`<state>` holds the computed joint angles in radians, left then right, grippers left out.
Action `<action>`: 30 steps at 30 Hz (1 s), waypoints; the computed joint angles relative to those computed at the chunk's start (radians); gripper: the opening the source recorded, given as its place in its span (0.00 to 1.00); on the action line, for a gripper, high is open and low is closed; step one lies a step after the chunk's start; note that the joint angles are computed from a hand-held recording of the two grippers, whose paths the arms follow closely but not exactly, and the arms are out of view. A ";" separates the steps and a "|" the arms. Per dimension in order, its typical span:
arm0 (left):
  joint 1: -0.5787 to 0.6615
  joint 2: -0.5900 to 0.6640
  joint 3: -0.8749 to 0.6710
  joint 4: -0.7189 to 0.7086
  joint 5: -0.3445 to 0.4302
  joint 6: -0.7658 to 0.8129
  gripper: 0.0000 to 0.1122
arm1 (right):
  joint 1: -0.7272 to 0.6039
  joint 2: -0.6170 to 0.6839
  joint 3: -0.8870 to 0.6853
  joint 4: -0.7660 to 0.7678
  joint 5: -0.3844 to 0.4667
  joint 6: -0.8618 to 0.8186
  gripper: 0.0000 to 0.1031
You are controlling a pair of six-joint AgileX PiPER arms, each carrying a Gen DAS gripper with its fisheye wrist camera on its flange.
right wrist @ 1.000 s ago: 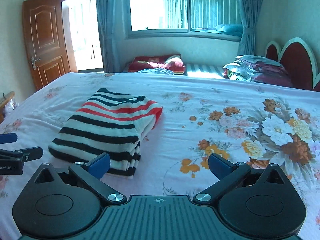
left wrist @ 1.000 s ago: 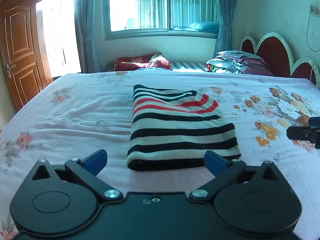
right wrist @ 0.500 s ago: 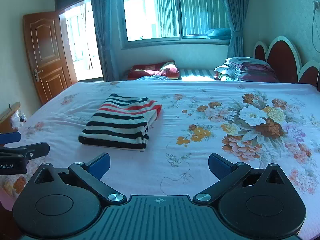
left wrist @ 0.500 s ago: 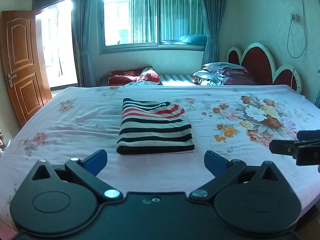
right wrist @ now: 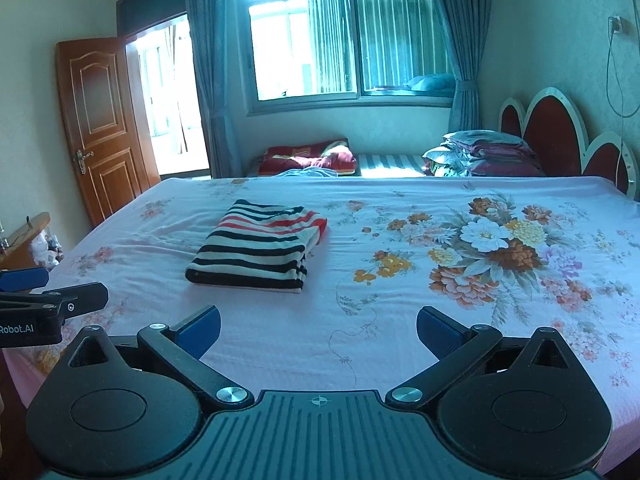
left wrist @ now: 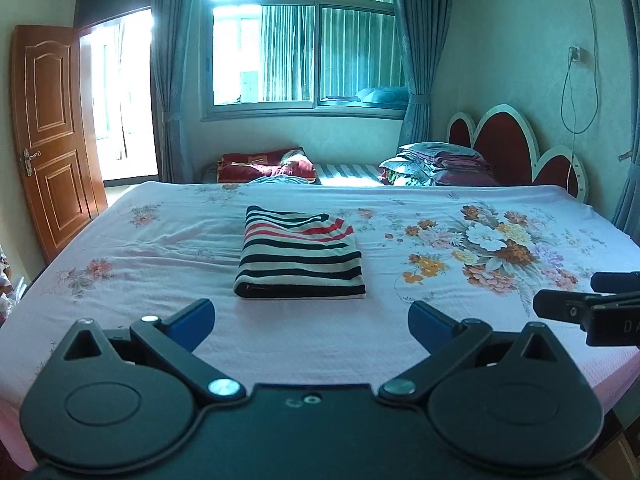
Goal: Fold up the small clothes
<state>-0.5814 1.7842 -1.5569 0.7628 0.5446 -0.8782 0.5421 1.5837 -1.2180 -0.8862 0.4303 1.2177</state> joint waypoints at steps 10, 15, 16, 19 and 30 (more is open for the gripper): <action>-0.004 -0.034 0.043 0.060 -0.011 -0.075 0.91 | 0.011 -0.008 0.000 -0.006 0.018 -0.008 1.00; 0.000 -0.036 0.045 0.052 -0.015 -0.077 0.91 | 0.008 0.002 -0.017 0.020 0.019 -0.042 1.00; -0.002 -0.034 0.042 0.051 -0.013 -0.077 0.91 | 0.009 0.001 -0.017 0.021 0.020 -0.043 1.00; -0.001 -0.032 0.040 0.048 -0.017 -0.077 0.91 | 0.003 0.006 -0.024 0.029 0.020 -0.057 1.00; -0.002 -0.020 0.018 0.033 -0.020 -0.062 0.91 | -0.013 0.007 -0.031 0.054 0.018 -0.089 1.00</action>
